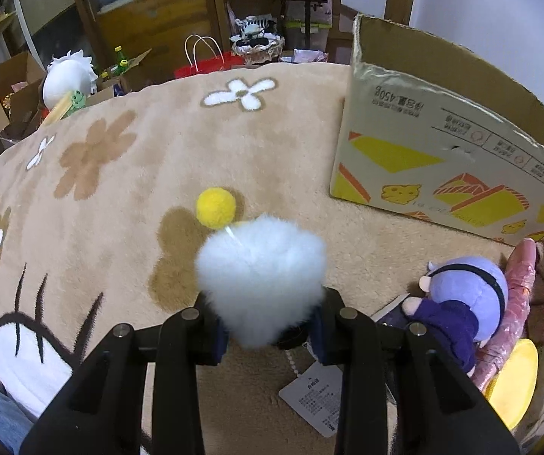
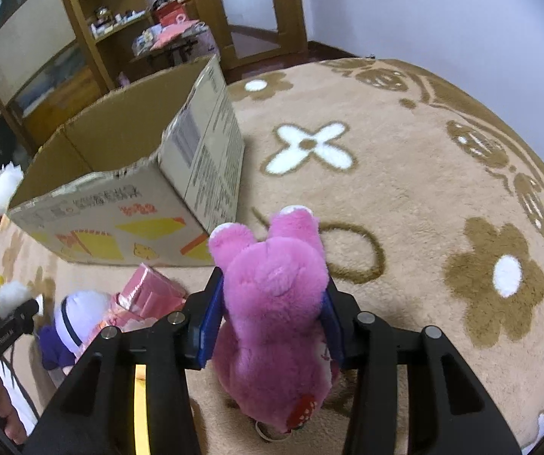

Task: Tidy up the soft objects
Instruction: 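Lift both toys over the box and open both tools to release them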

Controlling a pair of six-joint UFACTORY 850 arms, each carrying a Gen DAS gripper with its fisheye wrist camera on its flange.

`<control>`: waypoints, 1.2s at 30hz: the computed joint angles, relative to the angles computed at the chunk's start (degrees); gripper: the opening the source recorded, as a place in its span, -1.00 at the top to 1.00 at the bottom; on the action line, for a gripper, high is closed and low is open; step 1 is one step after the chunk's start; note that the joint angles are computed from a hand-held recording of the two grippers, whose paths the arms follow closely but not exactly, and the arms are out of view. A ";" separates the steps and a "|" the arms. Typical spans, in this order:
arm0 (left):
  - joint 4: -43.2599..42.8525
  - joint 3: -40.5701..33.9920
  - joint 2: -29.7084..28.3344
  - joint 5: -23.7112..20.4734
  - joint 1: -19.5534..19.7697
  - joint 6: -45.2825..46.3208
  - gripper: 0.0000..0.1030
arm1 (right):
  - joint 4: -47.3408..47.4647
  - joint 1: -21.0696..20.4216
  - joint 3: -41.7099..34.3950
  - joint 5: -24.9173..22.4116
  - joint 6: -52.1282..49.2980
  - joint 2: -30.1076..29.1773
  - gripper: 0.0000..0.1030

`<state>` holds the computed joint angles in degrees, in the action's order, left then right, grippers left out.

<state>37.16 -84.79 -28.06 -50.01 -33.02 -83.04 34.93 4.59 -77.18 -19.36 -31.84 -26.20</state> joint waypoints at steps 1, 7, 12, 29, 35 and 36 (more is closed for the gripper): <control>0.37 -0.04 0.11 -0.15 -0.10 -0.28 0.38 | 0.84 -0.17 0.16 0.10 -0.33 0.26 0.06; 3.83 0.16 1.39 -0.57 -0.74 -2.72 0.38 | 10.37 -0.55 1.89 1.54 -9.23 2.37 0.06; 9.89 -0.95 2.20 -1.68 -1.82 -4.84 0.38 | 15.55 0.16 3.28 3.66 -15.55 4.08 0.06; 27.11 -5.45 3.85 -3.30 -4.49 -10.37 0.38 | 59.82 0.11 6.93 5.33 -58.62 11.23 0.06; 29.54 -9.67 2.10 -2.69 -4.11 -7.16 0.38 | 70.76 0.42 5.33 4.65 -70.19 11.31 0.06; 30.34 -10.67 1.50 -3.23 -4.14 -6.56 0.37 | 71.61 0.59 5.08 4.67 -70.96 11.23 0.06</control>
